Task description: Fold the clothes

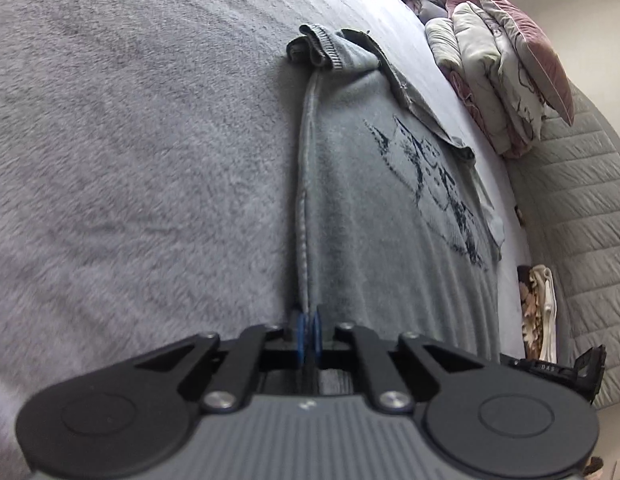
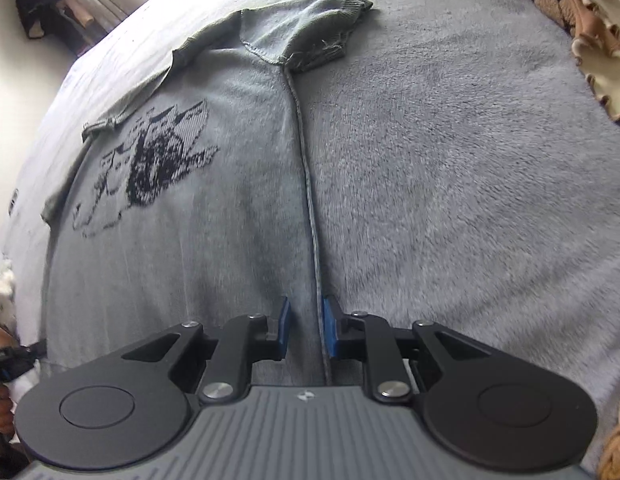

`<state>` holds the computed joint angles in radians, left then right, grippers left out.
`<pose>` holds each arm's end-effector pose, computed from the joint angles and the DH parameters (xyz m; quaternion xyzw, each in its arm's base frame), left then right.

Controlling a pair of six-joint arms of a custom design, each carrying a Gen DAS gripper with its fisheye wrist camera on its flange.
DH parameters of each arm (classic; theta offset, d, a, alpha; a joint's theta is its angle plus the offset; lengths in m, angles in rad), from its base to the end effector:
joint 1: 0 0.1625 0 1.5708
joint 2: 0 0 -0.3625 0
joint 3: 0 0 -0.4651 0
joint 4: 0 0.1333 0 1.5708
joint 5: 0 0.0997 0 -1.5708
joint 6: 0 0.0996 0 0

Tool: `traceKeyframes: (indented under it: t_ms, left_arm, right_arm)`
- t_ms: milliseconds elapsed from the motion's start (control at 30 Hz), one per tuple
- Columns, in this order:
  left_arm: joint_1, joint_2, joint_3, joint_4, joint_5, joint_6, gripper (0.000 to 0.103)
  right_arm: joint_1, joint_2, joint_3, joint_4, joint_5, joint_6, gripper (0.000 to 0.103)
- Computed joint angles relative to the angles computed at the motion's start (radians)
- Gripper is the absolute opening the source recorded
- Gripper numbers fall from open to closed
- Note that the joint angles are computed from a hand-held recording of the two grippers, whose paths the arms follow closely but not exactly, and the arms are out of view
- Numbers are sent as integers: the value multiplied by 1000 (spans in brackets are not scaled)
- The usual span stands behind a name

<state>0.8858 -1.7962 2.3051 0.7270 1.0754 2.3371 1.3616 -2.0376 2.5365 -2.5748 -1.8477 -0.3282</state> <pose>-0.0245 -0.3155 0.1737 -0.0979 0.9518 -0.2827 0.0682 0.0251 -0.3926 0.2281 0.0226 -0.9594 0.2031 0.1945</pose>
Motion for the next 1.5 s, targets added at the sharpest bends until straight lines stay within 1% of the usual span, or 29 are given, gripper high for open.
traceKeyframes:
  t_ms: [67, 133, 200, 267, 367, 500, 567, 633, 667, 733, 767, 800, 833, 867, 900, 933, 1067, 1100, 1133, 1167, 1200, 1233, 1267, 1300, 1400, 1500]
  left_arm:
    - [-40, -17, 17, 34, -46, -40, 3]
    - [-81, -35, 36, 68, -94, -82, 3]
    - [-108, -63, 52, 95, -124, -117, 3]
    - [-122, -90, 61, 117, -145, -139, 3]
    - [-120, -84, 61, 144, -160, -167, 3]
    - [-102, -72, 54, 130, -136, -136, 4]
    - [-76, -65, 40, 121, -91, -105, 5]
    - [-46, -62, 29, 115, -40, -74, 7]
    - [-30, -63, 24, 114, -13, -62, 7]
    - [-8, -59, 16, 117, 27, -41, 7]
    - [-5, -56, 14, 122, 36, -39, 5]
    - [-14, -56, 18, 133, 32, -46, 4]
    - [-33, -59, 24, 146, 10, -62, 4]
    - [-53, -62, 30, 159, -12, -79, 4]
    - [-73, -65, 36, 173, -33, -97, 4]
    - [-85, -68, 41, 184, -48, -110, 3]
    - [-90, -50, 35, 198, -56, -98, 4]
    - [-93, -40, 28, 204, -59, -90, 5]
    - [-95, -30, 20, 210, -62, -83, 9]
    - [-99, -20, 12, 216, -71, -83, 9]
    - [-115, -9, 8, 225, -104, -100, 9]
    - [-141, 9, 5, 240, -153, -121, 10]
    - [-167, 32, 1, 256, -205, -145, 12]
    - [-192, 61, -5, 267, -263, -168, 12]
    - [-223, 115, -25, 230, -373, -146, 12]
    - [-193, 114, -53, 90, -370, 11, 12]
  right_arm:
    - [17, -7, 15, -27, -43, -6, 5]
    - [25, -24, 26, -34, -59, -15, 4]
    - [31, -43, 38, -56, -78, -18, 4]
    - [22, -68, 48, -59, -75, -12, 4]
    - [-7, -101, 62, -36, -47, 0, 4]
    - [-13, -116, 79, -27, -42, 20, 6]
    - [-13, -132, 80, 7, -38, 35, 8]
    - [-16, -158, 78, 70, -28, 55, 15]
    - [-20, -175, 79, 107, -20, 56, 19]
    - [-25, -211, 87, 166, -16, 39, 21]
    - [-25, -226, 97, 175, -22, 19, 21]
    - [-23, -241, 110, 171, -29, -9, 16]
    - [-13, -250, 124, 154, -48, -28, 8]
    - [2, -247, 131, 132, -75, -33, 5]
    - [14, -245, 134, 123, -95, -36, 5]
    - [25, -239, 132, 116, -113, -36, 5]
    - [56, -181, 112, 100, -172, -44, 5]
    - [68, -166, 107, 92, -183, -41, 7]
    - [77, -157, 105, 77, -187, -42, 8]
    - [86, -147, 103, 56, -191, -46, 8]
    - [95, -135, 103, 21, -193, -54, 16]
    - [104, -116, 99, -21, -196, -63, 21]
    - [110, -83, 91, -71, -197, -69, 31]
    - [116, -50, 82, -120, -199, -76, 34]
    - [120, 72, 32, -240, -182, -65, 34]
    - [109, 190, -22, -352, -139, -46, 34]
